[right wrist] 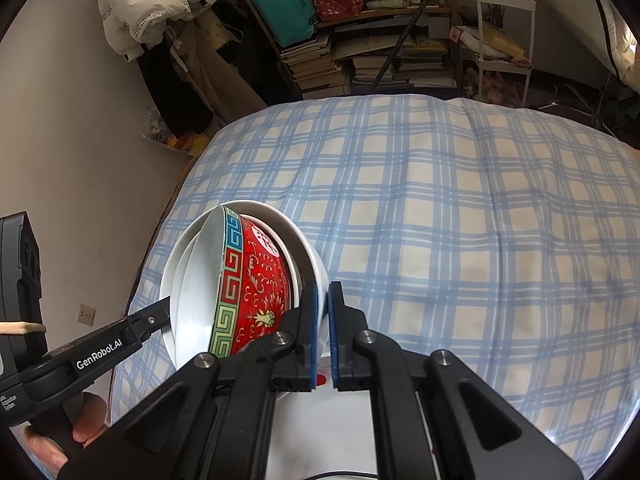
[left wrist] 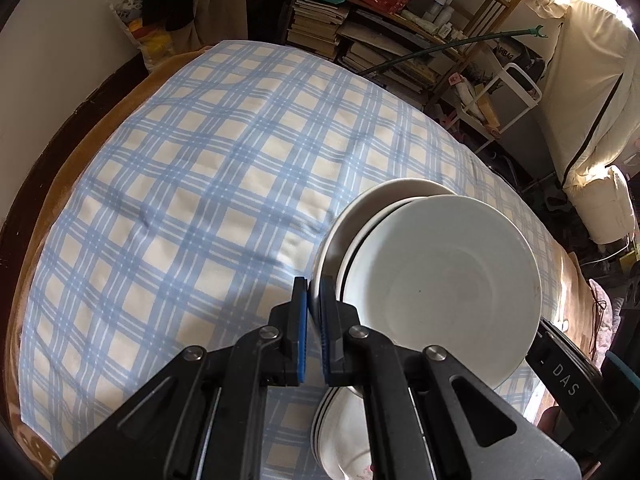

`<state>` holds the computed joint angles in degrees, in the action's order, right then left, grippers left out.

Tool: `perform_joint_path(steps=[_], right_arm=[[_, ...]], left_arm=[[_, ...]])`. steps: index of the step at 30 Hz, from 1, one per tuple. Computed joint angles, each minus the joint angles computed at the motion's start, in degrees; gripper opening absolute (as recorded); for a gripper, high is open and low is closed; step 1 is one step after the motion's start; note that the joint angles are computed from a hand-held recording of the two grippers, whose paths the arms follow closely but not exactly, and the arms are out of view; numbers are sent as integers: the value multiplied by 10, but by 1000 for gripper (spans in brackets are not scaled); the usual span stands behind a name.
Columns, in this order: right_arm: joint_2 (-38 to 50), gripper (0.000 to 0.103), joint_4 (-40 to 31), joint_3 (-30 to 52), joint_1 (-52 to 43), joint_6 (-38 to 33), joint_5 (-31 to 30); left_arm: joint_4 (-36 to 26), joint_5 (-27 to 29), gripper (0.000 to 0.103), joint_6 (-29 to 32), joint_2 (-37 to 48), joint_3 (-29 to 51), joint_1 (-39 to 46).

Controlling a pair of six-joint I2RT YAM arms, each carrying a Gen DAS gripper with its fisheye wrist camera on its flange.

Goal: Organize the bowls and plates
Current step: 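Lift the bowl stack and carry it over the cherry plate stack with both grippers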

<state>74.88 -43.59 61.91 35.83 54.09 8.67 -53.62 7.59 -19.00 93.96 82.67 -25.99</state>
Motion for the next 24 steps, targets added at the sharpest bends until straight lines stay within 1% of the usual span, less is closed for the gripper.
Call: perform_joint_path(steps=[5, 11, 16, 21, 24], right_arm=[[-21, 8, -45, 12, 23, 15, 22], [-43, 8, -89, 10, 55, 53, 41], [-60, 8, -128, 7, 88, 84, 61], [-89, 8, -153, -11, 118, 121, 73], [-103, 8, -160, -28, 126, 139, 70]], left_arm=[[-8, 11, 3, 0, -16, -14, -7], [-16, -6, 3, -4, -43, -44, -33], [-19, -7, 3, -16, -68, -75, -51], [-27, -19, 3, -24, -88, -93, -78], [-28, -24, 3, -32, -89, -106, -94]])
